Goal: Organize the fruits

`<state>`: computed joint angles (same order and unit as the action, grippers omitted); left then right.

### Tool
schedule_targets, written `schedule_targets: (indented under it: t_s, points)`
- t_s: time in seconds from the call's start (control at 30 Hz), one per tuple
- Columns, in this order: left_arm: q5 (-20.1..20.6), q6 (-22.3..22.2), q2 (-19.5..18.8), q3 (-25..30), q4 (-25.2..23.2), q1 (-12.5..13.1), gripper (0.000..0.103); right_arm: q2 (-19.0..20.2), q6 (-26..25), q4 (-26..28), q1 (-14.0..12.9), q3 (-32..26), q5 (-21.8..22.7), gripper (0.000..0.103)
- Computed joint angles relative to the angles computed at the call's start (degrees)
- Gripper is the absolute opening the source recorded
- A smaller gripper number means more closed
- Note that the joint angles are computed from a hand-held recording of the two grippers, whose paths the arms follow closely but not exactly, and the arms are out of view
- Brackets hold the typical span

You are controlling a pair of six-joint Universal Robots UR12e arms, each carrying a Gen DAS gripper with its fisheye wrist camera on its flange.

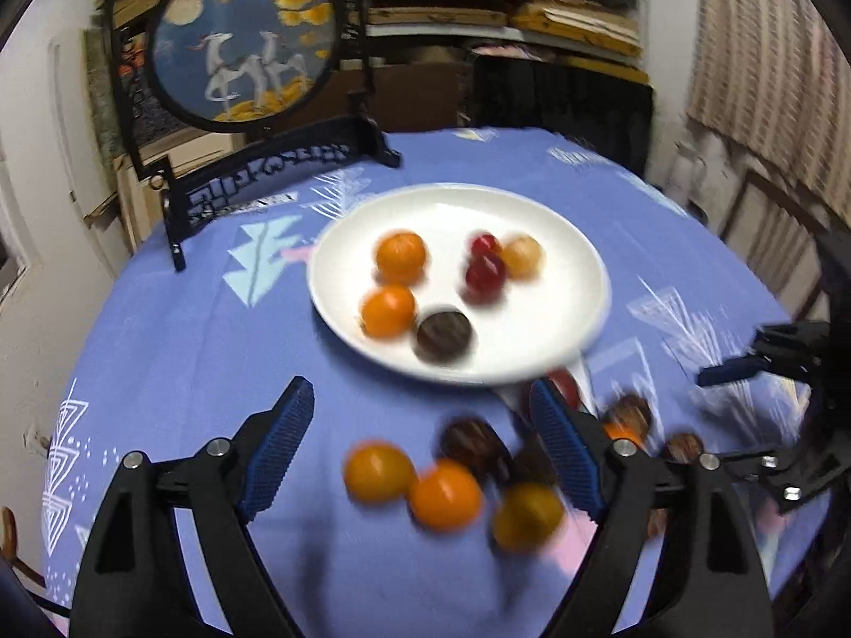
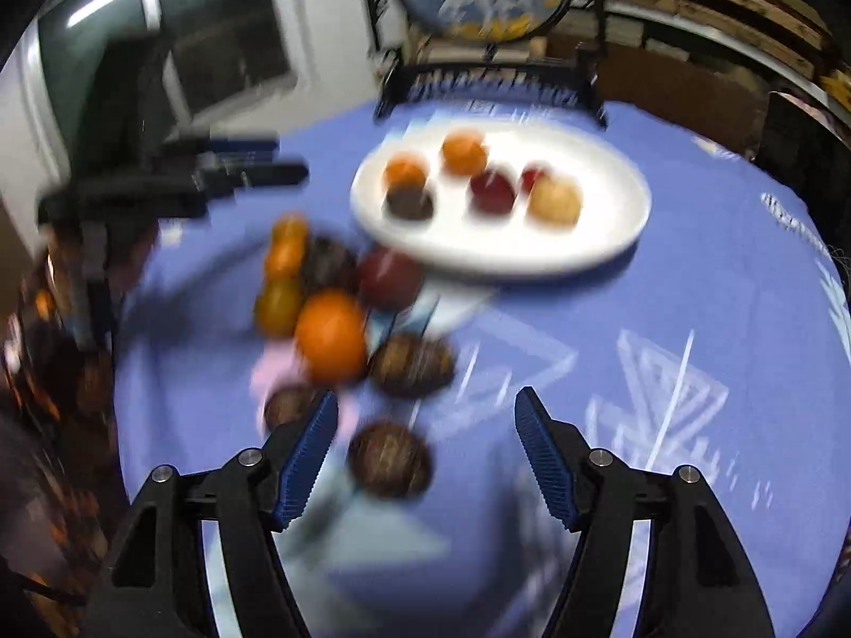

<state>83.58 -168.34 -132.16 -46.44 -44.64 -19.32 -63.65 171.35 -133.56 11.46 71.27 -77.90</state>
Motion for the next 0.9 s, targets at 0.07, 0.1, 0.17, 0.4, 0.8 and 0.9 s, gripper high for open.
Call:
schedule_targets:
  t_s: [0.07, 0.1, 0.17, 0.4, 0.8, 0.9]
  points:
    - [-0.8, 2.2, 1.8, -3.1, 0.6, -0.4, 0.082, -0.1, -1.5, 0.4, 0.6, 0.6, -0.4, 0.069]
    - [-1.2, 3.0, 2.5, -4.1, 0.6, -0.5, 0.082, 0.2, -1.7, 0.4, 0.8, 0.4, -0.6, 0.068]
    - [-2.8, 4.6, 3.8, -6.4, 0.2, -1.0, 0.083, 0.9, -1.6, 0.5, 1.3, -0.4, -1.9, 0.068]
    - [-5.2, 6.4, 5.8, -10.2, -2.4, -2.5, 0.083, -0.3, -3.7, 0.5, 1.6, 1.4, -2.6, 0.040]
    - [-1.4, 1.2, 1.1, -3.5, -11.4, -4.5, 0.044, -5.0, 2.4, -5.7, -0.4, 8.0, -3.3, 0.040]
    - [-2.8, 1.4, 1.5, -3.7, -12.1, -4.2, 0.039, -5.0, 2.7, -6.0, -0.5, 8.2, -2.8, 0.040]
